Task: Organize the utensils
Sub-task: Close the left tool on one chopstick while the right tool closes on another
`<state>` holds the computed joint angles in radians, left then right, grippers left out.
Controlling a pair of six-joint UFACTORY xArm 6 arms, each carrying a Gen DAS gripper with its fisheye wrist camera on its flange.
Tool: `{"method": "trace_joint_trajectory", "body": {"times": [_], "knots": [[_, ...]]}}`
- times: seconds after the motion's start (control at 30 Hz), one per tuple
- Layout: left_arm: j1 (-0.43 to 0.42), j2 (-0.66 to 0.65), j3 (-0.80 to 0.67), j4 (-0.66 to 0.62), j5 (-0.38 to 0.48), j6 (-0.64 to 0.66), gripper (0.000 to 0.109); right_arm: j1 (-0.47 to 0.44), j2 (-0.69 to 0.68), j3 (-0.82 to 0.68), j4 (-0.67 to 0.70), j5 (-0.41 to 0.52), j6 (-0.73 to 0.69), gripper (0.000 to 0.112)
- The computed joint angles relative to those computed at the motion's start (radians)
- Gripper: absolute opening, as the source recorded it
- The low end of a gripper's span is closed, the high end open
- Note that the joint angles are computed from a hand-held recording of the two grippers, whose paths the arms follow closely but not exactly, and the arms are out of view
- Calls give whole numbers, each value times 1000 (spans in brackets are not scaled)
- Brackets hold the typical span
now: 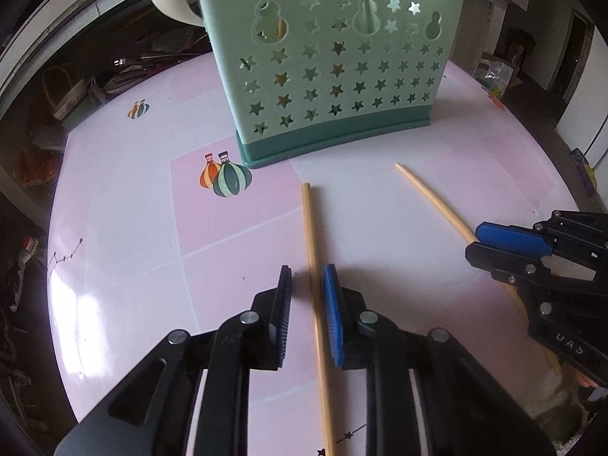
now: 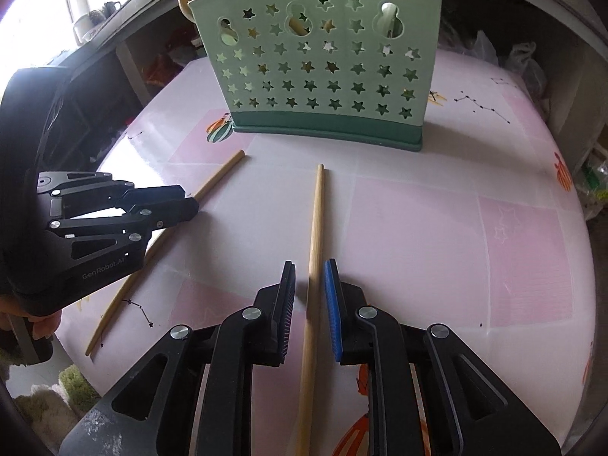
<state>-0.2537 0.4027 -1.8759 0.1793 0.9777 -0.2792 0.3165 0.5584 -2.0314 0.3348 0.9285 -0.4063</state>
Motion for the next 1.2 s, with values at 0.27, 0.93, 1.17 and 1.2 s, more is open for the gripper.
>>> {"method": "trace_joint_trajectory", "body": {"times": [0.27,0.93,1.17,1.2], "knots": [[-10,52,-71,61,22,-7,10,9,35,-42,-44,-22,0,5],[-9,25,-18,73,-24,-31,9,15,73,-132,-104,70,41,7],[-10,13,4,76,-41,-36,9,24,90,-163,-132,83,57,7],[-10,10,8,77,-45,-37,9,25,92,-165,-134,83,58,7]]}}
